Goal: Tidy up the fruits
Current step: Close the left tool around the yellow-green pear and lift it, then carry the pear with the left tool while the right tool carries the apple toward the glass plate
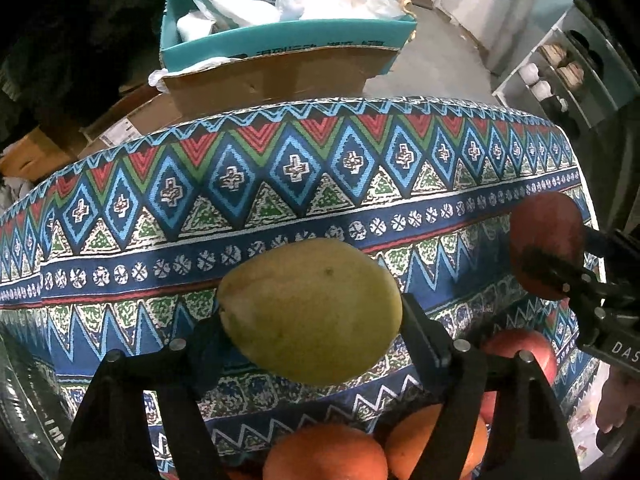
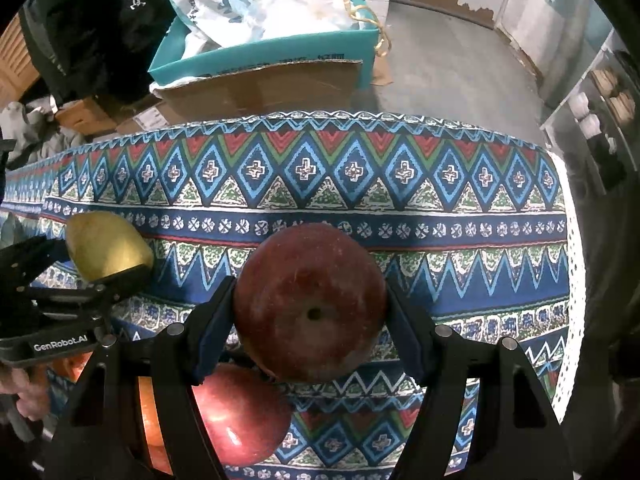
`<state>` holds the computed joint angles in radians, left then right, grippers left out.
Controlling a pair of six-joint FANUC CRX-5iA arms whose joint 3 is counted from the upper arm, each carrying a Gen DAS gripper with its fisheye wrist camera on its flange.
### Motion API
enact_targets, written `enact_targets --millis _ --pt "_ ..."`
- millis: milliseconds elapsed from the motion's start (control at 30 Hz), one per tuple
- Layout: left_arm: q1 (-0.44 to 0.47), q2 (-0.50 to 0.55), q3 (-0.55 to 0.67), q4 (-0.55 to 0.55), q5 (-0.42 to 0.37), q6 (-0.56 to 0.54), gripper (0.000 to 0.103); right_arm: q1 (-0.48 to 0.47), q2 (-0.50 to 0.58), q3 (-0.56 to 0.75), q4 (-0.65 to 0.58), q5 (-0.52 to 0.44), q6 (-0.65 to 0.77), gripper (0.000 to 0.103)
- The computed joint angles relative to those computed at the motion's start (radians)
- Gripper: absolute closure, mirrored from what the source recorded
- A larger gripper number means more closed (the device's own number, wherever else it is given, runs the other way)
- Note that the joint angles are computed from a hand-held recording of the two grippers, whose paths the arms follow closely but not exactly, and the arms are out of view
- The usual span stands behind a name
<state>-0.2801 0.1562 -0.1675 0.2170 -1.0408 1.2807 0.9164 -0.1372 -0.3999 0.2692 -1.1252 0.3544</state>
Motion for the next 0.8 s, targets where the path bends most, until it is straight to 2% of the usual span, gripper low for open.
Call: enact_targets --millis 300,800 --pt "0.006 -0.080 -0.049 -0.050 0.062 -0.016 0.025 0.043 -0.001 -0.010 0.061 -0.013 -0.052 0.032" --pt "0.045 -0.249 -0.105 -0.046 0.119 -0.091 0.025 0.128 -0.015 0.029 0.198 -0.058 -0.119 0.032"
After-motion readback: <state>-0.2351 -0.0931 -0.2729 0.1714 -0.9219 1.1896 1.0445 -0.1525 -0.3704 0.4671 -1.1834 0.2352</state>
